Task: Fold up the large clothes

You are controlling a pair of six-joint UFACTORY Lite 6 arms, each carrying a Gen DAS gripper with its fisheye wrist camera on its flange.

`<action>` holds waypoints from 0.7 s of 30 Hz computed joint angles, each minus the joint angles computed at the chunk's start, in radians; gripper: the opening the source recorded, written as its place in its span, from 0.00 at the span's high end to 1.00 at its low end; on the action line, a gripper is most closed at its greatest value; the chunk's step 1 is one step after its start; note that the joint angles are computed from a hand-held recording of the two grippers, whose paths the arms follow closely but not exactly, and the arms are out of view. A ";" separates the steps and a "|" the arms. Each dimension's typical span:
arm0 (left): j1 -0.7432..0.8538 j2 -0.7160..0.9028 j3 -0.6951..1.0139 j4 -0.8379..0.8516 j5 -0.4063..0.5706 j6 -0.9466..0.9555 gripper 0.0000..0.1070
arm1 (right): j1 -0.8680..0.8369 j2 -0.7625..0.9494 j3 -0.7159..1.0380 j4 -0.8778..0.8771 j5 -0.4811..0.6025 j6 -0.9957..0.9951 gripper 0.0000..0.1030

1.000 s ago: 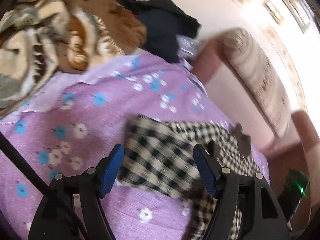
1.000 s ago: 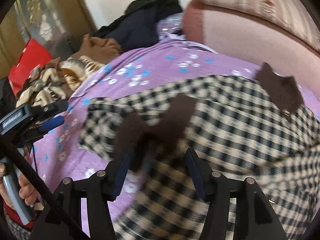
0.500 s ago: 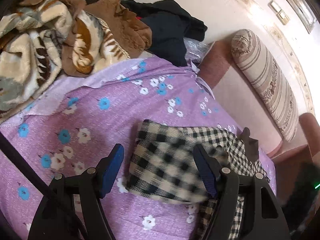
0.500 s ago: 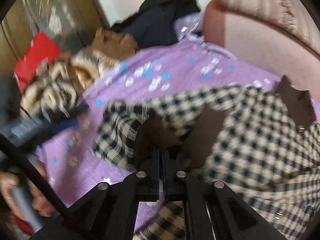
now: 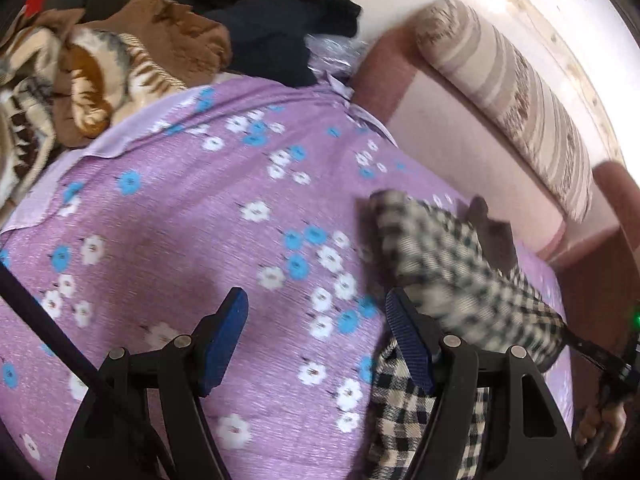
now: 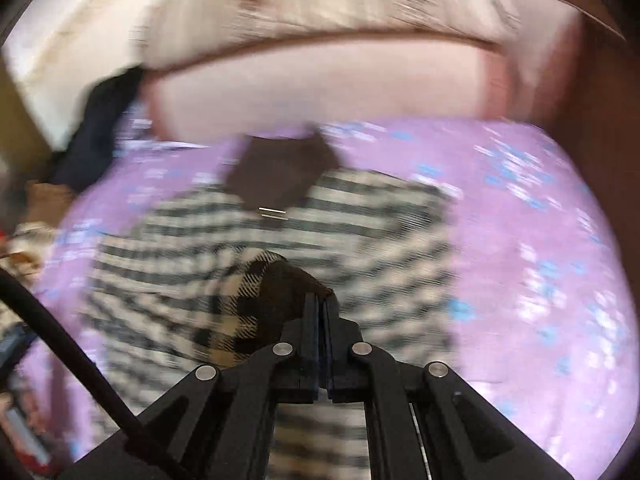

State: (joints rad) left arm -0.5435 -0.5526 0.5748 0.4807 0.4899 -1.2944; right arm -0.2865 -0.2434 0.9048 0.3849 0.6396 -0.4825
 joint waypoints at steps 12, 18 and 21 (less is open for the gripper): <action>-0.262 0.330 0.188 0.246 0.065 -0.239 0.34 | -0.043 -0.047 -0.030 -0.027 -0.075 0.007 0.76; -0.198 0.293 0.150 0.198 0.027 -0.230 0.34 | 0.346 0.010 -0.010 0.082 -0.098 0.055 0.81; -0.184 0.298 0.156 0.214 0.019 -0.243 0.34 | 0.483 0.132 0.021 0.150 -0.170 0.085 0.81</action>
State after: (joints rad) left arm -0.7272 -0.2543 0.7304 0.6946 0.5088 -1.5376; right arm 0.1968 -0.1115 0.9256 0.5347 0.4696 -0.3975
